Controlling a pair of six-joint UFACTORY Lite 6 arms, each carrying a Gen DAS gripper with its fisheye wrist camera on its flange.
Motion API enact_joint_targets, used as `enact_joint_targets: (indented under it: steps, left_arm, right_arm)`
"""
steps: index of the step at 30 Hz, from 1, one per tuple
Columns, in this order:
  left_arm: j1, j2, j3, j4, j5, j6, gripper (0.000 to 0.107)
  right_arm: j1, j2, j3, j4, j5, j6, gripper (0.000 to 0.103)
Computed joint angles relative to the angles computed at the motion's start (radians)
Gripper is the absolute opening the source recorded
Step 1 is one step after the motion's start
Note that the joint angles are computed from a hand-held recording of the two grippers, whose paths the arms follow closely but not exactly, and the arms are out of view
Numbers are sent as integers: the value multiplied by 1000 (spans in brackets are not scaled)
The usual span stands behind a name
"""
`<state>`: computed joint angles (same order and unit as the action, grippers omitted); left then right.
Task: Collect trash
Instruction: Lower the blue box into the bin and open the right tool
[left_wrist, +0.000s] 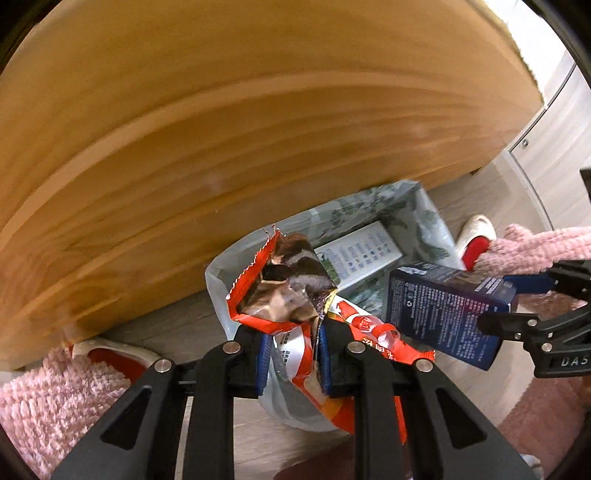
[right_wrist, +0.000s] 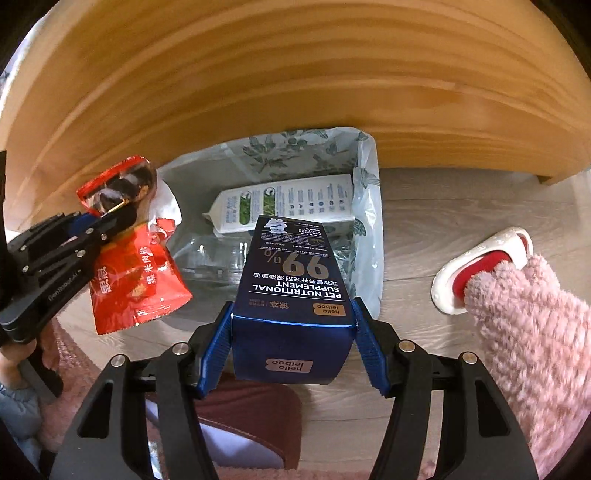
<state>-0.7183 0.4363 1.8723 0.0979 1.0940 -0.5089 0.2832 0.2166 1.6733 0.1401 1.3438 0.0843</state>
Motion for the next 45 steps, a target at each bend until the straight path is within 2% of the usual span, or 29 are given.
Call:
enact_joint_targets:
  steps: [10, 16, 19, 23, 31, 36, 40, 45]
  left_arm:
    - [-26, 165, 92, 74, 29, 59, 19]
    - [-29, 200, 99, 98, 32, 84, 19]
    - [-25, 239, 115, 91, 29, 93, 19]
    - [-26, 277, 133, 72, 37, 98, 19]
    - [-27, 316, 162, 40, 38, 105, 19]
    - [-14, 332, 187, 23, 40, 108, 19]
    - [-10, 318, 172, 19, 42, 118, 19]
    - [0, 313, 171, 16, 45, 116, 19]
  right_arm:
    - [44, 323, 204, -59, 91, -122, 60]
    - [46, 439, 203, -64, 60, -192, 60]
    - [13, 490, 218, 9, 53, -223, 60]
    - [-29, 535, 210, 57, 41, -287, 60]
    - [2, 480, 142, 7, -61, -404, 60]
    - [-76, 544, 259, 152, 32, -420, 60]
    - [-43, 559, 282, 92, 46, -425, 61]
    - [16, 526, 250, 14, 10, -381, 62]
